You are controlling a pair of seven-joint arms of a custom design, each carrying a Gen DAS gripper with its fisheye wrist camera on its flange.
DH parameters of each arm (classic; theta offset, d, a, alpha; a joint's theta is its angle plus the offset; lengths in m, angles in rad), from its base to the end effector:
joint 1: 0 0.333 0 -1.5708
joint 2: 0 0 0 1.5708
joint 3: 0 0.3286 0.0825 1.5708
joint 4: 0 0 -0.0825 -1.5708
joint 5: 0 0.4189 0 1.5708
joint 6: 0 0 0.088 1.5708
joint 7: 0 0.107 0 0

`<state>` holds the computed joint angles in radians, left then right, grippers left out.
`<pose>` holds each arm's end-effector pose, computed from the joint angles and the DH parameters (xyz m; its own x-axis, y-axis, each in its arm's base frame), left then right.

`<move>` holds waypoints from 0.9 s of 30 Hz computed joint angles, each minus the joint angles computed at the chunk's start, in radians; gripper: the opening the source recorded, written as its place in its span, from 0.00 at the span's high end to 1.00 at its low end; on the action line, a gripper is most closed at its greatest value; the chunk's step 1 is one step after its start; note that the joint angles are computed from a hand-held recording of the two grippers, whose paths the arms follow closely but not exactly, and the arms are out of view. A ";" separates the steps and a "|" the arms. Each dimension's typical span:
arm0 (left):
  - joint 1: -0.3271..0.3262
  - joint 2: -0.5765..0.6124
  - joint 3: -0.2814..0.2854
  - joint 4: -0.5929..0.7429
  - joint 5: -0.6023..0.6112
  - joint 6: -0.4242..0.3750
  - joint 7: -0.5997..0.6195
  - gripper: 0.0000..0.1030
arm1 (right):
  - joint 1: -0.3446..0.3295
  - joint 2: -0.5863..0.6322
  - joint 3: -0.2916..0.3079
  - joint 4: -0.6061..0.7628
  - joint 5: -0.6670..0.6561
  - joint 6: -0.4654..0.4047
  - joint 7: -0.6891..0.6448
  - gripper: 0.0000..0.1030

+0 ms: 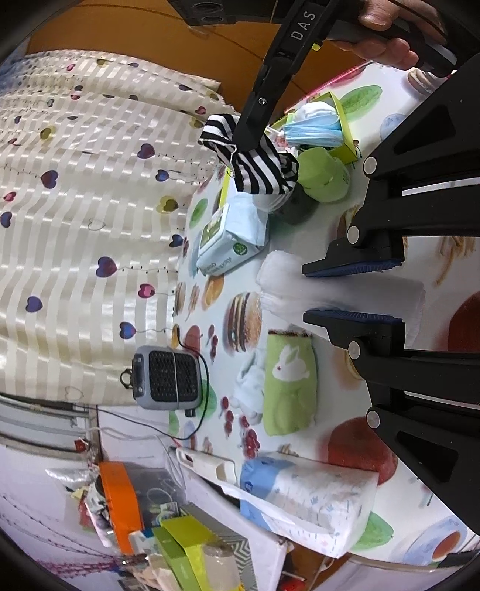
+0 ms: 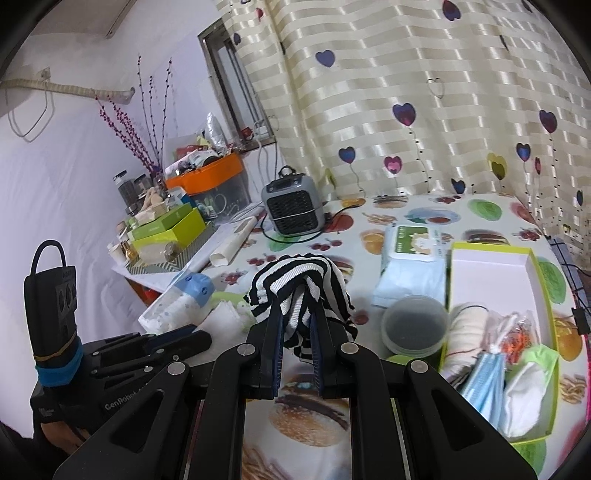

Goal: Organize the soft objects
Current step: 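Carry the white cloth and striped sock with both grippers over the white box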

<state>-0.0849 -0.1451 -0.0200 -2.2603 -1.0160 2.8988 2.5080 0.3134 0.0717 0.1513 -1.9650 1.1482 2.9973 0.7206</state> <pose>0.5606 -0.0083 0.4860 -0.2200 -0.9596 0.1755 -0.6363 0.0048 -0.7714 0.5989 0.2246 0.5132 0.3907 -0.8616 -0.3240 -0.5906 0.0353 -0.8062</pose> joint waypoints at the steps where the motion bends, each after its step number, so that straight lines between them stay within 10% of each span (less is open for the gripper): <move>1: -0.001 0.002 -0.001 0.003 0.001 -0.002 0.000 0.84 | -0.003 -0.004 -0.001 -0.003 0.008 0.002 -0.006 0.87; 27: -0.021 0.078 -0.071 0.140 -0.053 -0.045 0.078 0.84 | -0.025 -0.057 -0.062 -0.047 0.063 0.078 -0.022 0.87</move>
